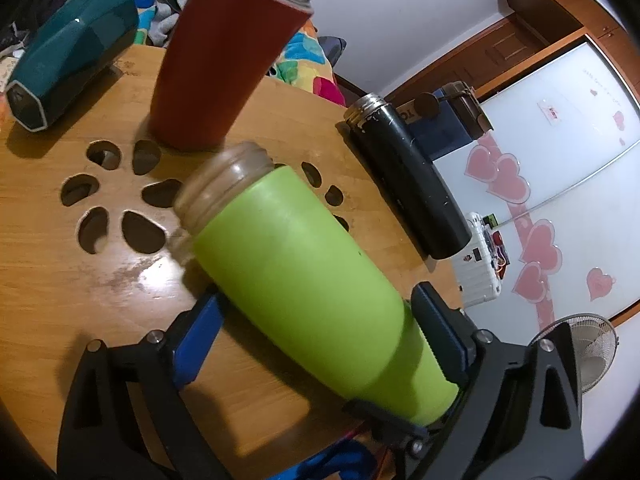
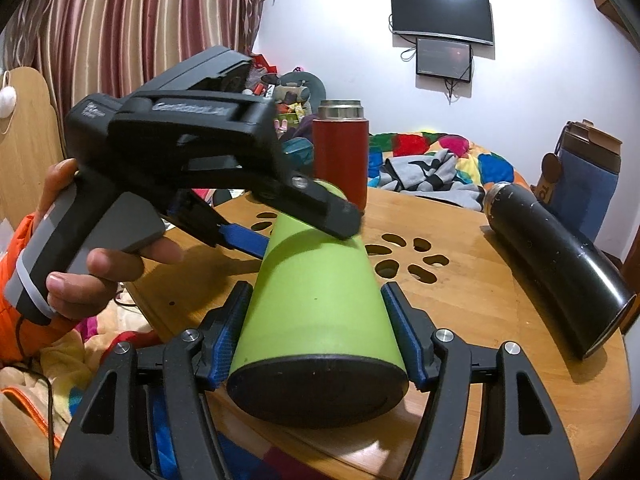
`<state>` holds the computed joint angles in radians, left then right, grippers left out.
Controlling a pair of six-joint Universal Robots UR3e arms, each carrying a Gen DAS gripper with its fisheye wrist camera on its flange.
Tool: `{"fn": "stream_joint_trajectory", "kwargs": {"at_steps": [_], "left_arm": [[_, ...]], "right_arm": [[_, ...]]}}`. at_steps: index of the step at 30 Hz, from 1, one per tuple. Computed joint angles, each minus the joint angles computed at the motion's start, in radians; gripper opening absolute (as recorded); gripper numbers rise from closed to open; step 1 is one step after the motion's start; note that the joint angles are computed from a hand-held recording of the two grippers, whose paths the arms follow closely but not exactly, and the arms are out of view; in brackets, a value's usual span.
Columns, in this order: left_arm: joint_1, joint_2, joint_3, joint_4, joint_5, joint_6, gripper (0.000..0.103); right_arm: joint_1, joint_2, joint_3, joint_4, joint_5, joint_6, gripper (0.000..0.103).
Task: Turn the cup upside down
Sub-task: 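Lift the green tumbler with the left gripper and tilt it onto its side, then rotate the left gripper further, turning the tumbler's base upward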
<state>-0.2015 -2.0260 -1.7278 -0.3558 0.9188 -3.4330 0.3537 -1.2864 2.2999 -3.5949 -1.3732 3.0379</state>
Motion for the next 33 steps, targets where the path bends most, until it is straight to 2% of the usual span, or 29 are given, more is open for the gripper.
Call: {"fn": "stream_joint_trajectory", "kwargs": {"at_steps": [5,8,11,14,23,27,33], "left_arm": [[-0.026,0.108,-0.093,0.077,0.136,0.033,0.095],[-0.084,0.172,-0.151,0.188,0.291,0.054,0.095],[-0.171,0.201,-0.194,0.332,0.478,0.088,0.095],[-0.216,0.215,-0.217,0.411,0.562,0.122,0.095],[-0.239,0.279,-0.238,0.458,0.548,0.154,0.095],[-0.23,0.333,-0.262,0.465,0.5,0.161,0.095],[-0.212,0.388,-0.251,0.437,0.396,0.165,0.095]], "right_arm": [[-0.005,-0.007,0.004,0.012,0.001,0.009,0.062],[0.0,-0.014,-0.006,0.062,-0.016,0.013,0.064],[-0.027,-0.022,0.022,0.059,0.016,0.031,0.063],[-0.044,-0.044,0.053,0.053,0.028,0.044,0.063],[-0.043,-0.244,0.125,0.09,-0.045,0.077,0.063],[0.0,-0.347,0.08,0.193,-0.119,0.059,0.063],[0.071,-0.385,-0.046,0.325,-0.206,0.034,0.063]]}}
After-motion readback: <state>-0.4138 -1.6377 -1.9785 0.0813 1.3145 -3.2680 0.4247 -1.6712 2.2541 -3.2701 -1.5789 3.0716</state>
